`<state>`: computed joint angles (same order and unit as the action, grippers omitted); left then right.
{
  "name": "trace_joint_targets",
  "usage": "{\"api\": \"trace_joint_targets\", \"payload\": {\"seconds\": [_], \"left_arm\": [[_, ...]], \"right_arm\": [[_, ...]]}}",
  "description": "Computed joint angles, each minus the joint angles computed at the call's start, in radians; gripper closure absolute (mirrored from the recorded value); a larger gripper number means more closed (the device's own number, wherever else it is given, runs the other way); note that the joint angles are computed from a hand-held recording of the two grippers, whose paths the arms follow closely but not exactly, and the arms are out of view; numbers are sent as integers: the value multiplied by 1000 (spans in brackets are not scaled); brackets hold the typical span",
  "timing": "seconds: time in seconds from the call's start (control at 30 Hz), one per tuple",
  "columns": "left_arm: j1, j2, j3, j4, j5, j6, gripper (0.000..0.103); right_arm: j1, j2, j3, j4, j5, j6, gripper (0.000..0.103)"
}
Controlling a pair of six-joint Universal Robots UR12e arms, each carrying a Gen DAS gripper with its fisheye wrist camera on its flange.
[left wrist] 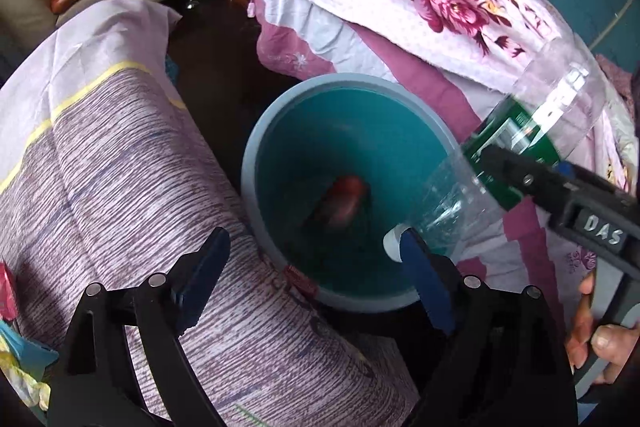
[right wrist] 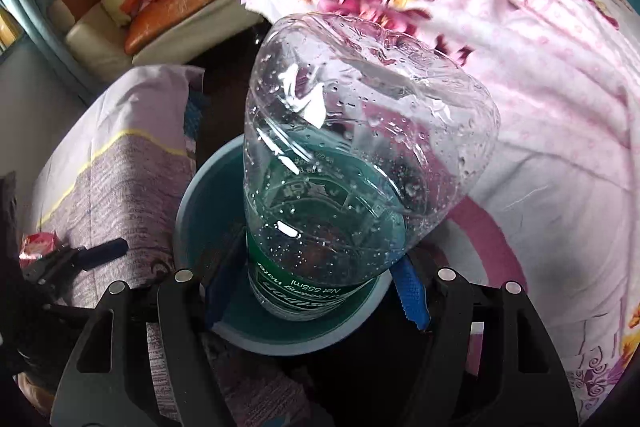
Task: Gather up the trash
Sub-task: 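Carry the bottle and can to the teal bin and release both, then grasp the pink paper cup with the right tool while the left tool grasps the blue milk carton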
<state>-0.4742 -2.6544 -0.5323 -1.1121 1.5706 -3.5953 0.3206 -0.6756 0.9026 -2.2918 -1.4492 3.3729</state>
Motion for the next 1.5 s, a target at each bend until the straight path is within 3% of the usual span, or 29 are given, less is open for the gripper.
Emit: {"api": "trace_joint_targets", "payload": {"seconds": [0.27,0.47,0.9,1.5], "left_arm": [[11,86,-148,85,-13,-58,11],[12,144,-244,151,-6,-77,11],[15,302,-501,326,20,-138,10],[26,567,-922,520,150,-298,10]], "right_arm": [[2,24,-60,147,62,-10,36],[7,7,-46,135,45,7,23],[37,-38,-22,105,11,8,20],[134,-62,-22,199,87,-183,19]]}}
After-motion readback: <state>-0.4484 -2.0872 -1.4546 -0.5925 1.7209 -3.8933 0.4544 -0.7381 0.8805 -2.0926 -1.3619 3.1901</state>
